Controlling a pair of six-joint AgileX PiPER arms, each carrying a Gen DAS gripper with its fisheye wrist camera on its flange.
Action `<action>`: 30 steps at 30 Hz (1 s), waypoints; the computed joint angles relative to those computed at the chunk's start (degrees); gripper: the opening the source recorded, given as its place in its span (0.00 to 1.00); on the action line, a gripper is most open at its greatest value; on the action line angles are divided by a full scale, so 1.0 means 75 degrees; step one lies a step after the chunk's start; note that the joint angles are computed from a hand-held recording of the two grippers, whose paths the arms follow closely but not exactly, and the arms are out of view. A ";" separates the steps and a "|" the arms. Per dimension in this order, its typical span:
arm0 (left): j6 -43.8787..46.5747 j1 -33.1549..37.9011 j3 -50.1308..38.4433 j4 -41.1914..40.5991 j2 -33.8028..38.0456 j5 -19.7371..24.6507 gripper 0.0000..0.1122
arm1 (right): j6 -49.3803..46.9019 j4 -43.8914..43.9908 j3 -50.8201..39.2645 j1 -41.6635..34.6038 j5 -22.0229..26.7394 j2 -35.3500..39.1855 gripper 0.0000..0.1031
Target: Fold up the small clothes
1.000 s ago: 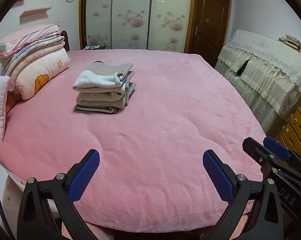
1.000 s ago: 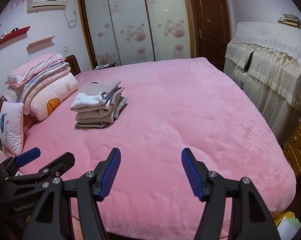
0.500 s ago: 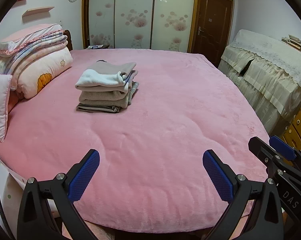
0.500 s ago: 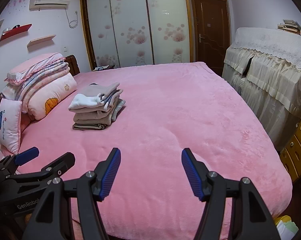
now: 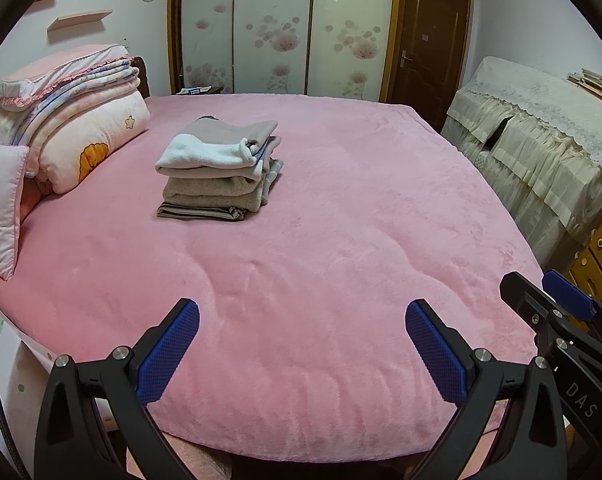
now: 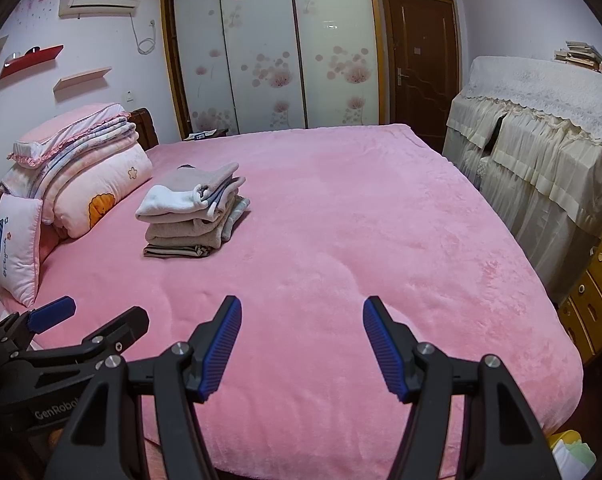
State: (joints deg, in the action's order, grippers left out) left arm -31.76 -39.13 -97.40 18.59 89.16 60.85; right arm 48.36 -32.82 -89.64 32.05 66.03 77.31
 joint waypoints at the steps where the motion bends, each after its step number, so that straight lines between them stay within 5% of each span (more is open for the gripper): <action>1: -0.0005 0.0003 0.0014 0.0000 -0.0011 -0.0002 0.91 | 0.0020 -0.0014 0.0010 0.0014 0.0009 -0.0009 0.62; 30: 0.0017 -0.0056 -0.0096 -0.0017 0.0089 0.0174 0.91 | 0.0100 -0.0106 0.0268 0.0032 -0.0001 -0.0156 0.62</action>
